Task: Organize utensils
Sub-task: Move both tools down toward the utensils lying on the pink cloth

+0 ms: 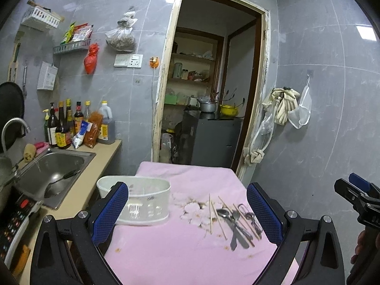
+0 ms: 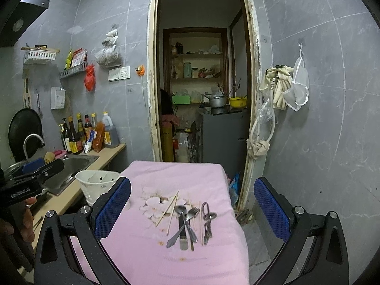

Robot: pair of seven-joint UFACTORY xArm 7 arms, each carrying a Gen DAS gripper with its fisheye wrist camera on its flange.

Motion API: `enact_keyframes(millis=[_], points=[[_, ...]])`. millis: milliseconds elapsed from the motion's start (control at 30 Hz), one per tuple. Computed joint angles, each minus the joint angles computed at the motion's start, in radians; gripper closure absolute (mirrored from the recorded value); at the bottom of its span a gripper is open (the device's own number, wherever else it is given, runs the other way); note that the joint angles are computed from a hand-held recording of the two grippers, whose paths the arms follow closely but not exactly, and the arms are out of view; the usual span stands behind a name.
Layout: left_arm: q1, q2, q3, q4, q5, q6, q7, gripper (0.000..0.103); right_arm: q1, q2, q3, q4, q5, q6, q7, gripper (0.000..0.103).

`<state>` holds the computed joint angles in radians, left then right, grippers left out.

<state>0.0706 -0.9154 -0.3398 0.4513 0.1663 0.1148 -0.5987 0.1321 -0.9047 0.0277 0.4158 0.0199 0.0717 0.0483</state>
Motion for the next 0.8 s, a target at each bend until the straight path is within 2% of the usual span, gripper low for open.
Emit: enact_keyframes(millis=[133, 167, 233, 300, 400, 533, 633, 667, 800], points=[[0.083, 0.092, -0.065, 0.062, 0.018, -0.061, -0.024, 0.002, 0.018, 0.118, -0.039, 0.045, 0.000, -0.086, -0.030, 0.001], [0.109, 0.116, -0.086, 0.078, 0.022, -0.075, -0.033, 0.002, 0.042, 0.170, -0.079, 0.083, -0.006, -0.078, -0.039, 0.001], [0.169, 0.170, -0.135, 0.119, 0.033, -0.094, -0.054, 0.002, 0.045, 0.214, -0.088, 0.106, 0.015, -0.094, -0.048, 0.001], [0.225, 0.230, -0.186, 0.168, 0.046, -0.099, -0.076, 0.002, 0.075, 0.289, -0.129, 0.147, 0.030, -0.111, -0.067, 0.001], [0.310, 0.322, -0.266, 0.240, 0.080, -0.104, -0.106, 0.002, 0.153, 0.401, -0.224, 0.219, 0.061, -0.099, -0.116, 0.001], [0.413, 0.442, -0.377, 0.330, 0.151, -0.066, -0.161, 0.002, 0.253, 0.508, -0.333, 0.284, 0.138, -0.070, -0.196, 0.001], [0.491, 0.539, -0.466, 0.394, 0.224, -0.025, -0.207, 0.002, 0.339, 0.593, -0.424, 0.344, 0.218, -0.011, -0.279, 0.001], [0.514, 0.572, -0.494, 0.413, 0.250, -0.007, -0.223, 0.002, 0.398, 0.630, -0.484, 0.372, 0.274, 0.015, -0.339, 0.001], [0.621, 0.704, -0.619, 0.483, 0.384, 0.051, -0.320, 0.002, 0.538, 0.731, -0.627, 0.441, 0.503, 0.074, -0.559, 0.001]])
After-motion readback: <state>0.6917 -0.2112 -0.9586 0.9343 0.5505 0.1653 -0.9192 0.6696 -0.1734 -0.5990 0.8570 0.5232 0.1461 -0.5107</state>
